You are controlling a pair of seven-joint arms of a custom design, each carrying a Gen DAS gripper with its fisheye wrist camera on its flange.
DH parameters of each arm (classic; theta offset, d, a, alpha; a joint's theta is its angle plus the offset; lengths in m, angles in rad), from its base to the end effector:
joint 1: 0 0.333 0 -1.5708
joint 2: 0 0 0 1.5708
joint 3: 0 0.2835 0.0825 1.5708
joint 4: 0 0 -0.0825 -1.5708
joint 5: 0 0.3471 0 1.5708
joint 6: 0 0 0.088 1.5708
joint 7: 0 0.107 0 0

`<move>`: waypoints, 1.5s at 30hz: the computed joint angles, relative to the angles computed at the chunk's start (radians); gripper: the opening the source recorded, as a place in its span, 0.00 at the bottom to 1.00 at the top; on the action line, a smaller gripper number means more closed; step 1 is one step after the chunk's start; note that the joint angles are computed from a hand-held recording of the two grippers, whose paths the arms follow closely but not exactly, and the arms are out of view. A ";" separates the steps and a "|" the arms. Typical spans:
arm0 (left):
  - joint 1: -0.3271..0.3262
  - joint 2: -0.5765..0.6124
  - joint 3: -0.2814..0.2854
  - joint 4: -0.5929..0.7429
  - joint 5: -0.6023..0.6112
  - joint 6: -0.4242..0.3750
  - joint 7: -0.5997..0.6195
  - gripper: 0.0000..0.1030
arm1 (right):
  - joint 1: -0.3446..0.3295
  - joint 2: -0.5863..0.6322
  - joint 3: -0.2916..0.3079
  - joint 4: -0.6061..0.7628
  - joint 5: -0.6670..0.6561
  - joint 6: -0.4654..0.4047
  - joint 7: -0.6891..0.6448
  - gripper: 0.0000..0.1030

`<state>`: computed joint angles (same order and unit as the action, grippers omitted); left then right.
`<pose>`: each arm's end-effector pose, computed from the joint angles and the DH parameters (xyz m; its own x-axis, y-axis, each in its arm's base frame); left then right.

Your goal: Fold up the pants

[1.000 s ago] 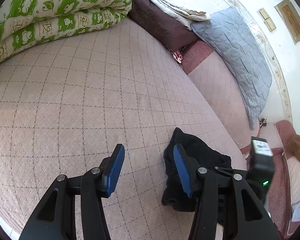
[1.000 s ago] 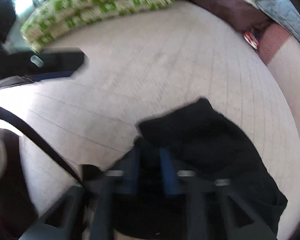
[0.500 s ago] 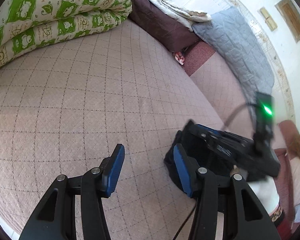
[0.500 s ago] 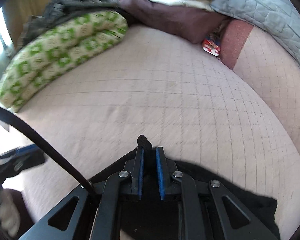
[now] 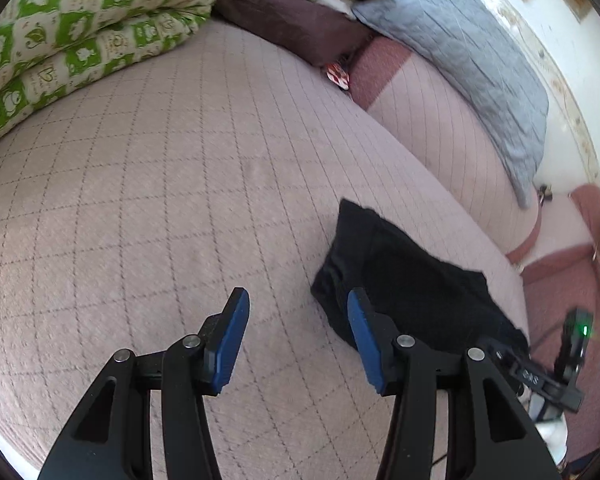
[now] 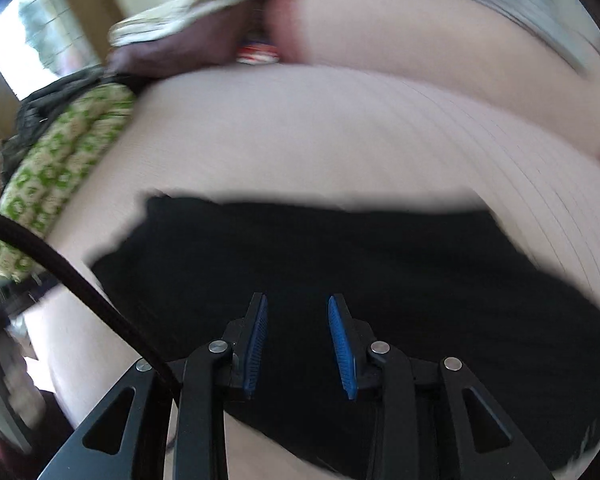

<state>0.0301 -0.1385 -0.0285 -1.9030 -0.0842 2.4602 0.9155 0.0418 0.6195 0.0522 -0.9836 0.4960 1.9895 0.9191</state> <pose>0.5352 0.0000 0.6135 0.4817 -0.7511 0.4514 -0.5971 -0.6583 -0.4583 0.6988 0.0827 0.5299 0.6151 -0.7617 -0.2036 -0.7110 -0.4242 -0.5609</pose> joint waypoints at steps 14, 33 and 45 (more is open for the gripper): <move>-0.001 0.066 -0.038 0.039 0.080 -0.037 -0.080 0.55 | -0.436 -0.029 -0.060 -0.149 0.388 -0.002 0.066 0.58; 0.036 0.232 -0.055 0.203 0.028 0.010 -0.053 0.80 | -0.402 0.034 0.028 -0.162 0.470 0.124 0.114 0.85; 0.061 0.141 -0.060 0.051 -0.470 0.253 0.220 0.81 | -0.410 0.009 0.042 -0.223 0.584 0.161 0.065 0.93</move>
<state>0.0915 0.0026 -0.0885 -1.8522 -0.5542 2.7132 1.1352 -0.3685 0.6283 0.0944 -1.2071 1.0799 2.1504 0.9841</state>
